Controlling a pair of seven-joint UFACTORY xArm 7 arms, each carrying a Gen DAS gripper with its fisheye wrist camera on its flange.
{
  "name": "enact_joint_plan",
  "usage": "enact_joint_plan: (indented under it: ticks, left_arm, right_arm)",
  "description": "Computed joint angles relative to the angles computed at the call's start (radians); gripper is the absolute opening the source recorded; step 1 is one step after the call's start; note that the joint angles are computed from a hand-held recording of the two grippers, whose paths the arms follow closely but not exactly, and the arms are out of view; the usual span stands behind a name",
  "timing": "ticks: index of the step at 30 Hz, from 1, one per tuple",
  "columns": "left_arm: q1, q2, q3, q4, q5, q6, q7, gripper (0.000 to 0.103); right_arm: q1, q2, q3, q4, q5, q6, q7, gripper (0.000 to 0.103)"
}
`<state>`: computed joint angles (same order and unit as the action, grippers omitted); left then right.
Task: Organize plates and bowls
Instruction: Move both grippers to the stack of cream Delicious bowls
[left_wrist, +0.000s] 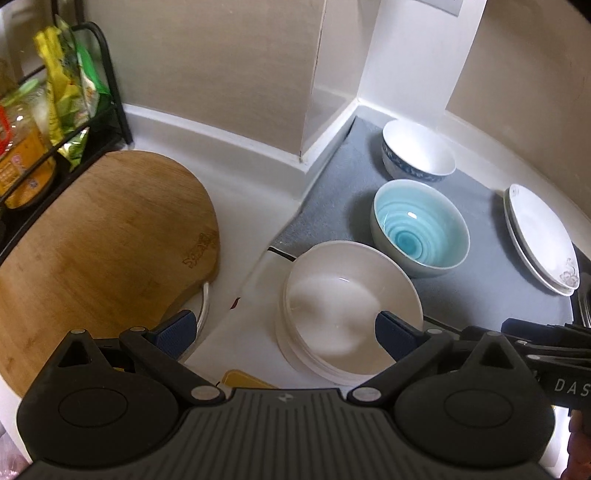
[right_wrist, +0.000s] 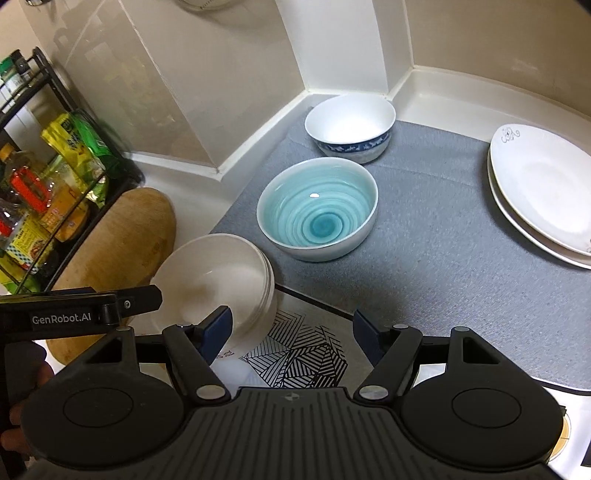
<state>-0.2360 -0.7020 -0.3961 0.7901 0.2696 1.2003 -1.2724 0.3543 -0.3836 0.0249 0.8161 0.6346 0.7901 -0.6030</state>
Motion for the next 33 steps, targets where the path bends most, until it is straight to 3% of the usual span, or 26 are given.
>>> enact_joint_plan:
  ticks: [9,21,33]
  left_arm:
    - [-0.006,0.027,0.09,-0.058,-0.054,-0.079,0.109,0.103]
    - [0.017,0.079,0.122,-0.069,-0.086,-0.102,0.162,0.103]
    - [0.034,0.119,0.135,-0.079,-0.084,-0.114,0.191,0.102]
  right_arm:
    - [0.001,0.064,0.051,0.013,-0.055,-0.043,0.112,0.074]
    - [0.009,0.144,0.083,0.056,-0.134,-0.042,0.199,0.075]
    - [0.018,0.175,0.099,0.056,-0.158,-0.068,0.215,0.073]
